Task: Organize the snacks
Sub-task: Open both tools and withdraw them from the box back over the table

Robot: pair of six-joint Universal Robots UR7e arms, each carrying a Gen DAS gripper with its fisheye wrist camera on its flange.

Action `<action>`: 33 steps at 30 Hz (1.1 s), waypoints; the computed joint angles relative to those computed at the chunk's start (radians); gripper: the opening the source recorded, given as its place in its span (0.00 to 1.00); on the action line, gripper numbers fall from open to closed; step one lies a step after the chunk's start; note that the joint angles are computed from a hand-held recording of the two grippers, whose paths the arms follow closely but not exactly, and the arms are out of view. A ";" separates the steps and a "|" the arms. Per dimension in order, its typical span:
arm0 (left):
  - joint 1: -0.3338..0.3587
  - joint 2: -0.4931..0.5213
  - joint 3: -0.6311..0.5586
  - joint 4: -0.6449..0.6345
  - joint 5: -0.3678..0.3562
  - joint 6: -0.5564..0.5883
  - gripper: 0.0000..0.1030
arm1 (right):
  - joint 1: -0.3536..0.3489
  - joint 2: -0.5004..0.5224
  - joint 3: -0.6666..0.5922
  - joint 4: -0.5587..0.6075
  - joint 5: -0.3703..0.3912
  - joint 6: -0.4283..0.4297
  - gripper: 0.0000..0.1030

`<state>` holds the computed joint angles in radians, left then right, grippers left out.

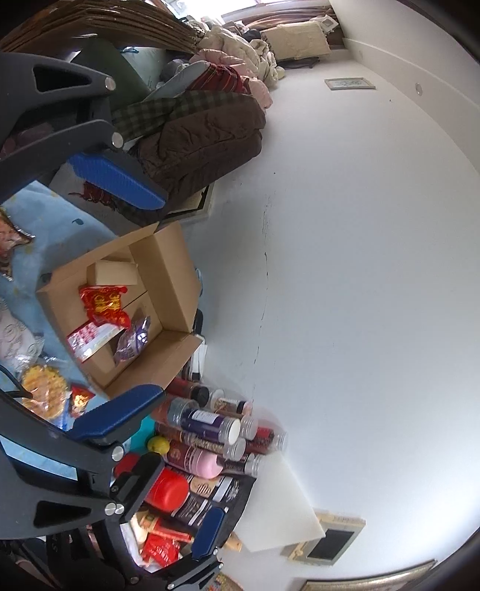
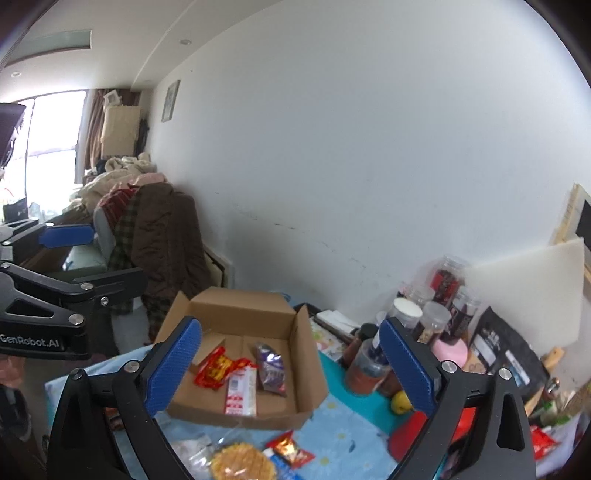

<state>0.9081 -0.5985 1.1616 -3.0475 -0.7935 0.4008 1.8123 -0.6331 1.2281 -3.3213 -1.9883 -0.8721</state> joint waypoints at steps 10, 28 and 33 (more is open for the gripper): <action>-0.023 -0.099 0.219 -0.040 -0.035 -0.066 0.95 | -0.007 -0.108 0.249 -0.114 0.021 0.032 0.96; -0.001 -0.170 0.440 0.001 -0.075 -0.222 0.95 | -0.058 -0.175 0.462 -0.100 0.027 0.128 0.96; 0.012 -0.184 0.480 0.028 -0.070 -0.265 0.95 | -0.077 -0.182 0.503 -0.077 0.043 0.161 0.95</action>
